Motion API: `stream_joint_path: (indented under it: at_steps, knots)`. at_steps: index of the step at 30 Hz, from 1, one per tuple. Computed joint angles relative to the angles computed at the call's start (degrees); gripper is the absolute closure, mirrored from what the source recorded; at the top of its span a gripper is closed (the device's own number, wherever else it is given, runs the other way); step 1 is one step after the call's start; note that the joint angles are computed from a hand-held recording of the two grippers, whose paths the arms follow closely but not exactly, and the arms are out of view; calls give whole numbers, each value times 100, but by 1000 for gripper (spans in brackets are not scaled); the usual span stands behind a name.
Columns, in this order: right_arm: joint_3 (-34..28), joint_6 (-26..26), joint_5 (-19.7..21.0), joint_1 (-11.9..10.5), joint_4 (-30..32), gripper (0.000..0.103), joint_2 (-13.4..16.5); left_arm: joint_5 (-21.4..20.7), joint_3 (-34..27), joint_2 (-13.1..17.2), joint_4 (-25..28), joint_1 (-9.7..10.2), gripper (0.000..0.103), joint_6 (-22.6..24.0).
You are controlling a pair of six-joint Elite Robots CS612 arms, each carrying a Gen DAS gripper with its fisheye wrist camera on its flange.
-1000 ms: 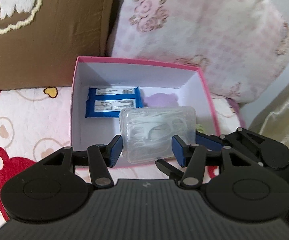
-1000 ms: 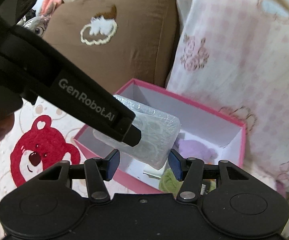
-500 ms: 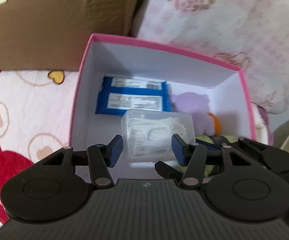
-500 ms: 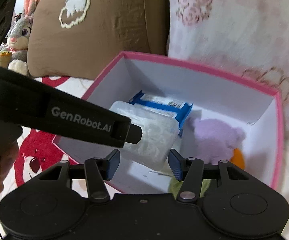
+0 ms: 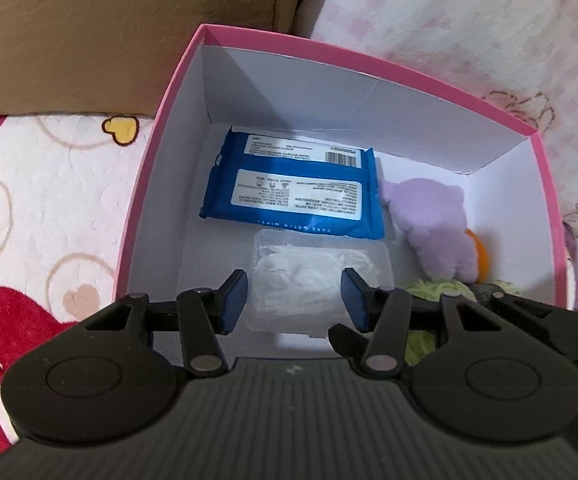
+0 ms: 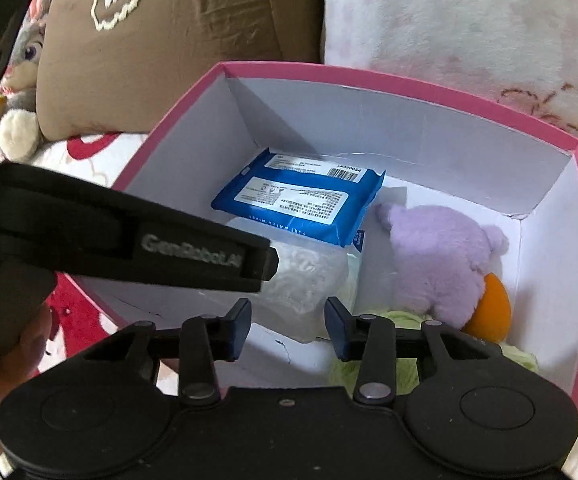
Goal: Organize objects
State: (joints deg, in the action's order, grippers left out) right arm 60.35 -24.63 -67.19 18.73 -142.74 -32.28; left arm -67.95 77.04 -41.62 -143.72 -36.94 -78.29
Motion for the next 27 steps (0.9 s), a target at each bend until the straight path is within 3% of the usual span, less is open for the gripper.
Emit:
stream_joint_path:
  at_steps: [7,15,27]
  knots:
    - [-41,209,-119,12,-34,54,37,278,-8,36,146,-84,52,119]
    - [457,138,239,-112,-502,50,-283,436,160,-106,-141,-201,49,418]
    - [1335,160,322,-236,-1238,49,-938,371,577,-668,-155,-356,47,496]
